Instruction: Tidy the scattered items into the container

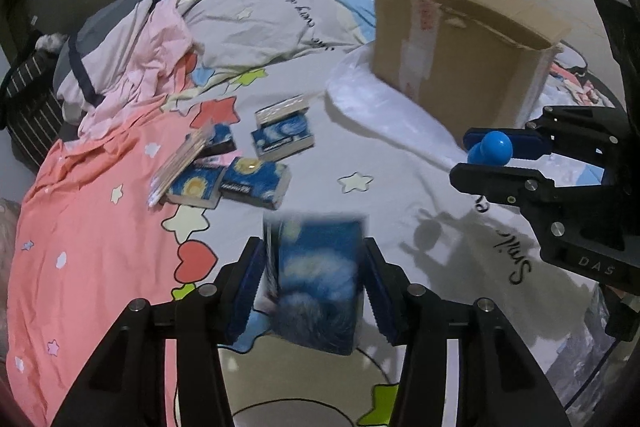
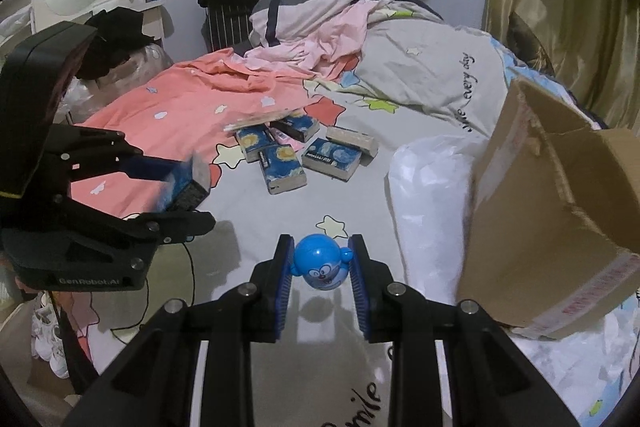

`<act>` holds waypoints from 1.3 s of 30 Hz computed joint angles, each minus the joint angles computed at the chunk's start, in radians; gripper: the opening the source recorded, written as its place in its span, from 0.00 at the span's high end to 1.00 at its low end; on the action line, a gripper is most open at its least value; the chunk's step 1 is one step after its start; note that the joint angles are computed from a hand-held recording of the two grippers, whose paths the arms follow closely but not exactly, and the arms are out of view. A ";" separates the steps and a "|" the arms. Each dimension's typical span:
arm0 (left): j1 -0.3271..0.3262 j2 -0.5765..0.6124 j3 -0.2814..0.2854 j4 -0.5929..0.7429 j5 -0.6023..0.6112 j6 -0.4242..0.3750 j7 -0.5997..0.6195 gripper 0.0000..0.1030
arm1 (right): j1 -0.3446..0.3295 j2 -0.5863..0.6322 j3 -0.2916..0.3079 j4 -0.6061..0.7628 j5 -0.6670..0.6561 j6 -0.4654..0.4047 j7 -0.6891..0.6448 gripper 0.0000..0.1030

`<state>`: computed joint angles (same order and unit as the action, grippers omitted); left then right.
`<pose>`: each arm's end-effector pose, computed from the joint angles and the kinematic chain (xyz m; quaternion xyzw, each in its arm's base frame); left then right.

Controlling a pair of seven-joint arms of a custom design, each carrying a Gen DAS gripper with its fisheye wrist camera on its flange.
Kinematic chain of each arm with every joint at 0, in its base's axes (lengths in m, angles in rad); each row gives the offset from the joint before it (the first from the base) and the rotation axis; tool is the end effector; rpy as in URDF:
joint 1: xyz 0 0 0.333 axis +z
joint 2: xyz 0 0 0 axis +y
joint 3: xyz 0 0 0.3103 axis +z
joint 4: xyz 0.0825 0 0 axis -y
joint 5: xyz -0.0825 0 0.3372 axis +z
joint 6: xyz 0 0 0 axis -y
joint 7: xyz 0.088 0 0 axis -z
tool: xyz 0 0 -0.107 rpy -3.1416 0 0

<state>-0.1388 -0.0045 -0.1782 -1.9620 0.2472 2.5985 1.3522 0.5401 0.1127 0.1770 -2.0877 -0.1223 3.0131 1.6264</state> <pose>0.5294 -0.1790 0.5592 -0.5730 0.7518 -0.2251 0.2364 0.4304 0.3822 0.4912 -0.8448 0.3594 -0.1744 0.3560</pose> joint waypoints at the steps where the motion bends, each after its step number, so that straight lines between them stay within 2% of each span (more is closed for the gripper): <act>1: -0.003 0.000 -0.003 0.007 -0.003 -0.006 0.002 0.52 | 0.000 -0.009 -0.001 -0.009 -0.002 0.006 0.003 0.75; 4: -0.013 0.002 -0.010 0.028 0.016 -0.021 -0.010 0.52 | -0.012 -0.037 0.010 -0.035 0.034 0.016 -0.027 0.75; 7: -0.020 0.012 -0.012 0.049 -0.010 -0.034 0.006 0.64 | -0.016 -0.053 0.004 -0.050 0.032 0.020 -0.027 0.75; 9: -0.027 0.025 -0.016 0.067 -0.011 -0.066 0.018 0.64 | -0.025 -0.059 0.010 -0.057 0.065 0.020 -0.056 0.75; 12: -0.040 0.050 -0.014 0.083 0.063 -0.092 -0.051 0.59 | -0.031 -0.062 0.012 -0.069 0.090 0.031 -0.078 0.75; 14: -0.040 0.065 -0.014 0.081 0.029 -0.088 -0.033 0.50 | -0.033 -0.059 0.014 -0.075 0.107 0.036 -0.088 0.75; 15: -0.041 0.072 -0.013 0.079 0.015 -0.086 -0.032 0.49 | -0.036 -0.053 0.019 -0.075 0.130 0.033 -0.109 0.75; 21: -0.064 0.130 -0.004 0.096 0.083 -0.110 -0.077 0.27 | -0.041 -0.039 0.021 -0.082 0.167 0.029 -0.147 0.75; 28: -0.080 0.219 0.012 0.162 0.092 -0.178 -0.099 0.26 | -0.052 -0.023 0.025 -0.082 0.217 0.028 -0.185 0.75; 30: -0.073 0.219 0.014 0.154 0.071 -0.153 -0.097 0.26 | -0.056 -0.018 0.028 -0.080 0.230 0.025 -0.194 0.75; 31: -0.074 0.218 0.014 0.154 0.071 -0.152 -0.093 0.31 | -0.058 -0.015 0.029 -0.078 0.237 0.023 -0.199 0.75; 33: -0.072 0.213 0.009 0.151 0.059 -0.151 -0.065 0.51 | -0.063 -0.012 0.035 -0.077 0.257 0.024 -0.216 0.75; 34: -0.073 0.212 0.007 0.155 0.050 -0.158 -0.055 0.55 | -0.067 -0.012 0.039 -0.079 0.271 0.027 -0.228 0.75; 39: -0.064 0.175 0.001 0.137 0.008 -0.134 -0.017 0.55 | -0.070 -0.010 0.045 -0.075 0.300 0.028 -0.255 0.75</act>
